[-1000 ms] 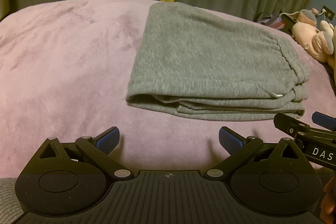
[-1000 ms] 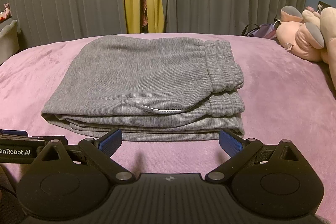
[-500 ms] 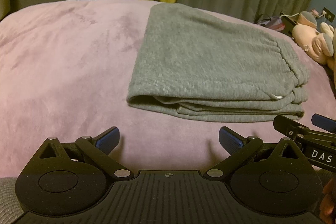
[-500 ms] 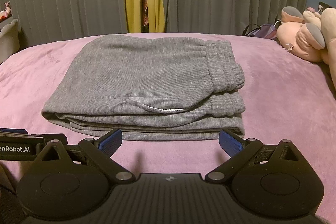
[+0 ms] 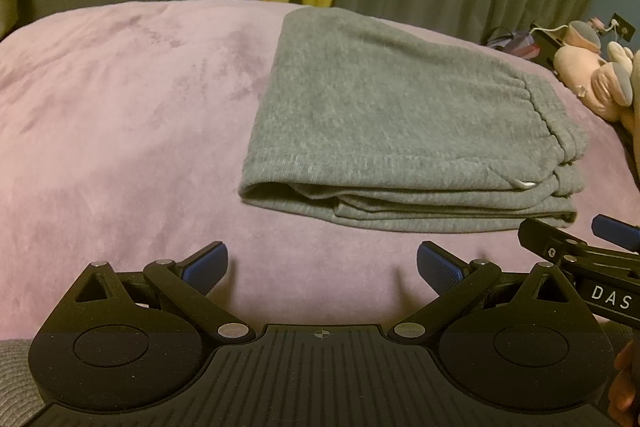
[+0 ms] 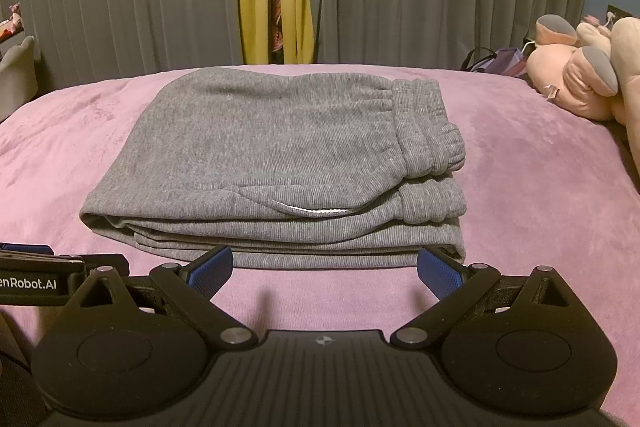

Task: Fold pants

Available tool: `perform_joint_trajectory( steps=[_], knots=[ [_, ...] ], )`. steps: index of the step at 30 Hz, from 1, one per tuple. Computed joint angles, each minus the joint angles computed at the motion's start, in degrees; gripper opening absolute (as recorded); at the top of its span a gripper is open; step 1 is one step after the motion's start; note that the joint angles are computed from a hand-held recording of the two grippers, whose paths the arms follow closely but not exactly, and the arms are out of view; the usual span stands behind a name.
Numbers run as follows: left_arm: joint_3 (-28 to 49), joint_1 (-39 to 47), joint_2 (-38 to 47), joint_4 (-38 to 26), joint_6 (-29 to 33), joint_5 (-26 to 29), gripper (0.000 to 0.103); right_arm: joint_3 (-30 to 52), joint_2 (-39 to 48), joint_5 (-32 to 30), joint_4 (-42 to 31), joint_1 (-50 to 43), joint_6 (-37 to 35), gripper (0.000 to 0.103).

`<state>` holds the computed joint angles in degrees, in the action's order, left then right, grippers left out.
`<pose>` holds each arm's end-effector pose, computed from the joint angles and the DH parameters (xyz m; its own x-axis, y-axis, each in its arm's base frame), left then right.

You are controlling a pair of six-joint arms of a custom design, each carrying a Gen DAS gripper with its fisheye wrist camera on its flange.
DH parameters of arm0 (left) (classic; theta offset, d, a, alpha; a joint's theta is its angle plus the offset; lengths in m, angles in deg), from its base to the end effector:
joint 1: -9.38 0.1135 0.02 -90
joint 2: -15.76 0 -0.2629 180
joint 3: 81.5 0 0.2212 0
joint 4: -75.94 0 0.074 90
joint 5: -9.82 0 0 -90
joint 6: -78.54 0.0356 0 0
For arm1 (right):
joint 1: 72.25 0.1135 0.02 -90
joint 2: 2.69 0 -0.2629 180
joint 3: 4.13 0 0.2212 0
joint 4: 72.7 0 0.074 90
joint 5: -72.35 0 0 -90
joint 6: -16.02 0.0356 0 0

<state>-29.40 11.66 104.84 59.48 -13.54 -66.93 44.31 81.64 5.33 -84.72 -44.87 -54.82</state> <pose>0.2573 0.0021 0.1560 -0.8056 -0.0674 -0.5886 0.0685 0.9762 -0.2056 0.2238 0.1002 0.1662 -0.6852 -0.0146 -0.7283 0.0358 0.9979 -0.0537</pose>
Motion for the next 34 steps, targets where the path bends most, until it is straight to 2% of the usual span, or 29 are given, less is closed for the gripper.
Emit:
perform_joint_trajectory(
  steps=[34],
  knots=[
    [-0.9, -1.5, -0.2, 1.0, 2.4, -1.2, 0.103, 0.1, 0.6, 0.3, 0.1, 0.4, -0.8, 0.099]
  ],
)
